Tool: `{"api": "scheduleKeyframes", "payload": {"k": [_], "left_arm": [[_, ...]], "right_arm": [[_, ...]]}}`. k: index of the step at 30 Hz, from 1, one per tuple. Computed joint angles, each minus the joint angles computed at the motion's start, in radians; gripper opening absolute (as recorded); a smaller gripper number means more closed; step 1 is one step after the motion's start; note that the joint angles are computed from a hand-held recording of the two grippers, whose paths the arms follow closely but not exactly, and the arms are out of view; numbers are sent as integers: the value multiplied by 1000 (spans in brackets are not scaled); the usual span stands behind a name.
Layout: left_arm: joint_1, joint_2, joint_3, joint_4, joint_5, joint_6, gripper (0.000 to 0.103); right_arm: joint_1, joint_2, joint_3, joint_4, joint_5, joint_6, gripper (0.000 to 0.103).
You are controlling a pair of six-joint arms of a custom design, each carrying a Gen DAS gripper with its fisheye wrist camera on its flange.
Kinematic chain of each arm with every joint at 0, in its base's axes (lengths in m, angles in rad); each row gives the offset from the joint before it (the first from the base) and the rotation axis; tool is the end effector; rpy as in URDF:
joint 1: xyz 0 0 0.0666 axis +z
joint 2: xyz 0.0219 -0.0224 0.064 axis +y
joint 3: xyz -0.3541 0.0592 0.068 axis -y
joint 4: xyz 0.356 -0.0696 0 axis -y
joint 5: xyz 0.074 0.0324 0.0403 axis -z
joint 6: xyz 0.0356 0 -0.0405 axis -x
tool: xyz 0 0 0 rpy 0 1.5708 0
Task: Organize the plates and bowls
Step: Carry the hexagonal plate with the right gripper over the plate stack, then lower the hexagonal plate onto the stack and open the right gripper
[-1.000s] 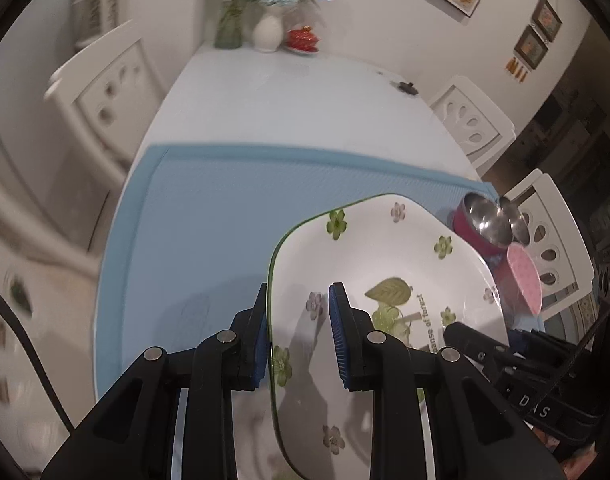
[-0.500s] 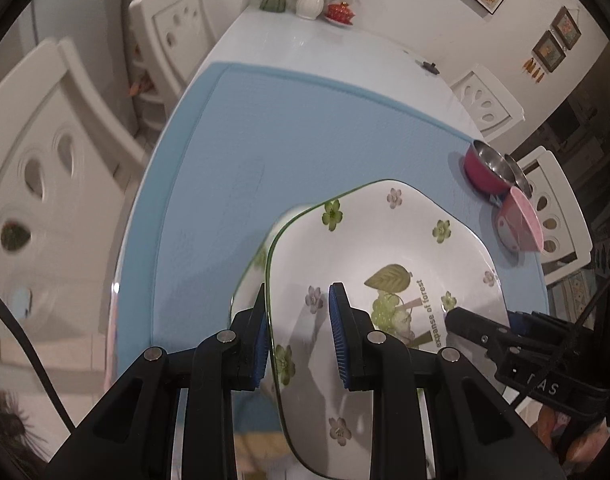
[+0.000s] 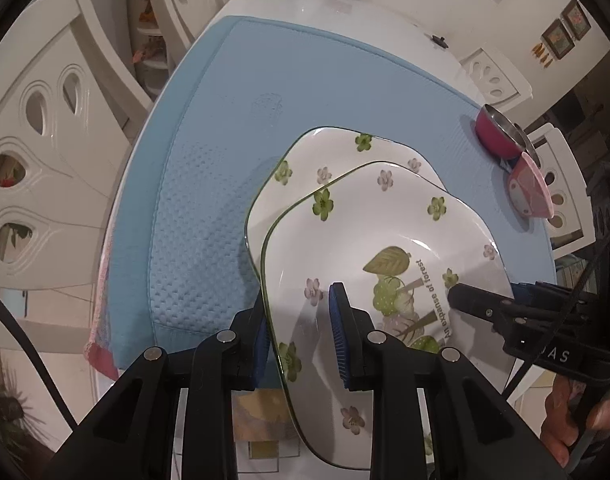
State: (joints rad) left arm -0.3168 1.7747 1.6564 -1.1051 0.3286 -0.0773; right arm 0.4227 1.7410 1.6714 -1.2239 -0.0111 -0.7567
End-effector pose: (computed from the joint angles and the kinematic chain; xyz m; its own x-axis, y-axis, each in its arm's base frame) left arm 0.5191 -0.1827 0.3202 -0.8600 0.3589 -0.3629 0.4671 0.8400 -0.2762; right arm 0.4869 0.2190 0.3378 -0.9213 0.3383 -0.1917 0.3019 0.9330 0.1957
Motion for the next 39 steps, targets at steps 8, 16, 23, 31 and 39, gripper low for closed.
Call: {"api": "scheduleKeyframes", "payload": {"k": [8,16,23,31,39], "left_arm": [[8,3,-3,-22,16,-26,23],[29,17,27,-97,80,-101,23],[25,-1,15,-147,100,-222,23],[28,11,40,-195,116,-306,25],[20,31,77,-204,115,-317,26]], "right_arm": [[-13,60,65,-51,-24,9,41],[-79,51,44,-4,-162,-69,41],[-93,34,66,-15,-105,-55,41],[-107,-2,19,-1,-119,-53,41],[-96,17,36,-6,-125,-54,41]]}}
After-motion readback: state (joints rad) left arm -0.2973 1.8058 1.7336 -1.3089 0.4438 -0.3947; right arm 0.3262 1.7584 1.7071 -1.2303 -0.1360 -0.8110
